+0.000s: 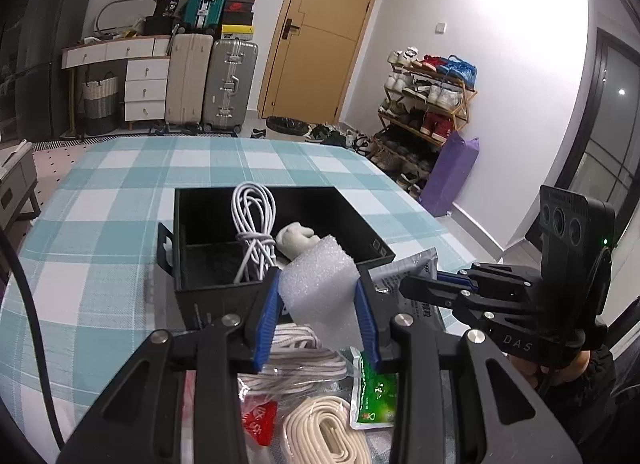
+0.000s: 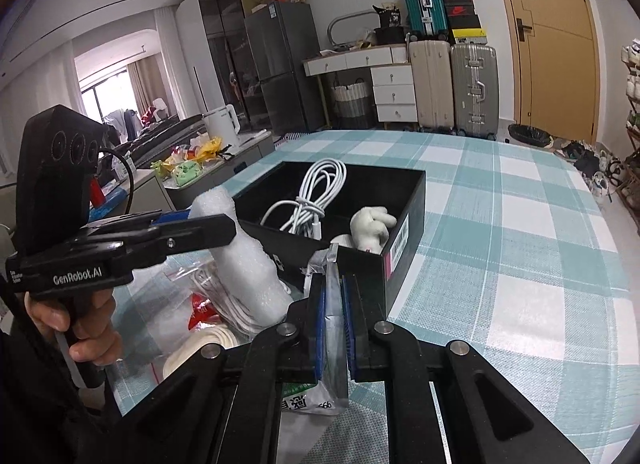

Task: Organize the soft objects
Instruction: 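Carry the foam sleeve and packet over the black box with both grippers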

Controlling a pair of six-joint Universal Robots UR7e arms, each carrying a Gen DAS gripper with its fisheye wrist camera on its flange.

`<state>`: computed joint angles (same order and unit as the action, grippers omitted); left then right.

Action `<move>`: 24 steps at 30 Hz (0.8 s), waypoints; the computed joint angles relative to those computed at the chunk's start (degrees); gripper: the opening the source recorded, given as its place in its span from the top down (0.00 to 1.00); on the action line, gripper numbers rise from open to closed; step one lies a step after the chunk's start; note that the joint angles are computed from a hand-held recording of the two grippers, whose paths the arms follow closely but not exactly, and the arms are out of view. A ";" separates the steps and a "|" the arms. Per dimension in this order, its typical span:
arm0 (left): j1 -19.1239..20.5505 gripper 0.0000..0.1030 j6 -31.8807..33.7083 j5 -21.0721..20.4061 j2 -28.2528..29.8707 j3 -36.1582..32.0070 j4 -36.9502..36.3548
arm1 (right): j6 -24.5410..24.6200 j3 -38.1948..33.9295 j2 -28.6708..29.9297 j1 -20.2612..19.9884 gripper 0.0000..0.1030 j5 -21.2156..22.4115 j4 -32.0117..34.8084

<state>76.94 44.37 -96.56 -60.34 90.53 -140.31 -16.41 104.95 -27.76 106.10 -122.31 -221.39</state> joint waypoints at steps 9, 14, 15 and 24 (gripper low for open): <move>-0.11 0.67 -0.70 -0.50 -0.45 -0.55 -1.37 | -0.63 0.17 -0.19 0.37 0.95 0.63 -0.12; 0.07 0.67 -1.04 -0.30 -0.35 -0.72 -1.78 | -1.15 -0.22 0.32 0.44 0.95 0.60 -0.29; 0.09 0.67 -1.12 -0.40 -0.32 -0.80 -1.88 | -1.31 -0.17 0.29 0.63 0.95 0.52 -0.67; 0.19 0.67 -1.73 -2.08 -0.82 -1.74 -3.04 | -2.90 0.60 -0.43 2.11 0.95 1.34 -4.47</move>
